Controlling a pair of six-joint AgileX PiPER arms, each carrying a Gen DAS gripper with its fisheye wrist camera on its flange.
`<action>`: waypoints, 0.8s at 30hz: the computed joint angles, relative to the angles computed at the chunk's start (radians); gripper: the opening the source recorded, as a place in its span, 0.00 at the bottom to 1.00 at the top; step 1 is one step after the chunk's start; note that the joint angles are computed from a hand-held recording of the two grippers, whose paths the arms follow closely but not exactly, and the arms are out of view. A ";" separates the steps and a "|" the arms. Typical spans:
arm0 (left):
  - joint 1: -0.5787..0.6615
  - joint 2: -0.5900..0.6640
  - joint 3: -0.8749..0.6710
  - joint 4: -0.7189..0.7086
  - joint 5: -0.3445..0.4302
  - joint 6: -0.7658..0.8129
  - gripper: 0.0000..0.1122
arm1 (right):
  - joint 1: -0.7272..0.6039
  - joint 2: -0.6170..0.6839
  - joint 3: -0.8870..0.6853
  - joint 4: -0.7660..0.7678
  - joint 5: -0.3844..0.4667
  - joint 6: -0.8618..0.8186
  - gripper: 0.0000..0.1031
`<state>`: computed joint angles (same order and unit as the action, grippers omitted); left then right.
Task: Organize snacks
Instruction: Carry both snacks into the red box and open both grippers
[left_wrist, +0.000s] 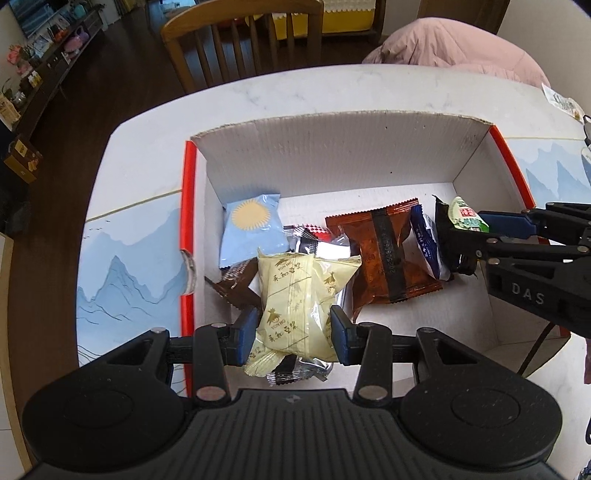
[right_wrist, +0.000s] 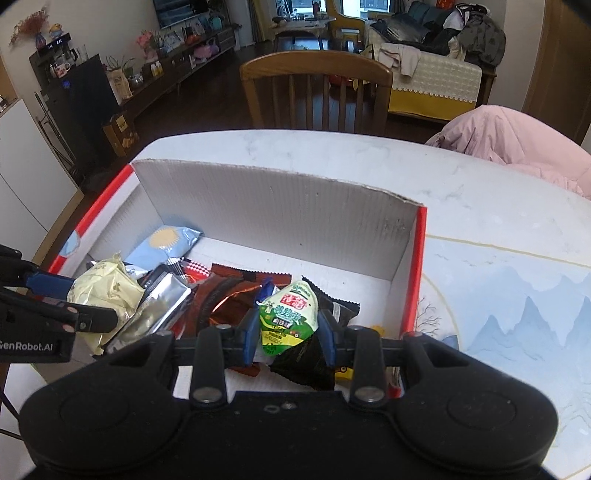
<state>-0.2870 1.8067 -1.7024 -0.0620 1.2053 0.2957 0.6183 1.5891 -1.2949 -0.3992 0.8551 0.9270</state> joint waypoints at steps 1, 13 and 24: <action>-0.005 0.005 -0.001 0.008 0.002 -0.004 0.37 | -0.005 0.004 0.000 0.006 -0.003 -0.006 0.32; -0.022 0.034 0.002 0.020 -0.002 -0.017 0.38 | -0.035 0.012 0.015 0.044 -0.029 -0.029 0.32; 0.017 0.002 0.038 -0.050 -0.018 0.015 0.52 | -0.010 -0.007 0.033 0.005 -0.021 0.048 0.34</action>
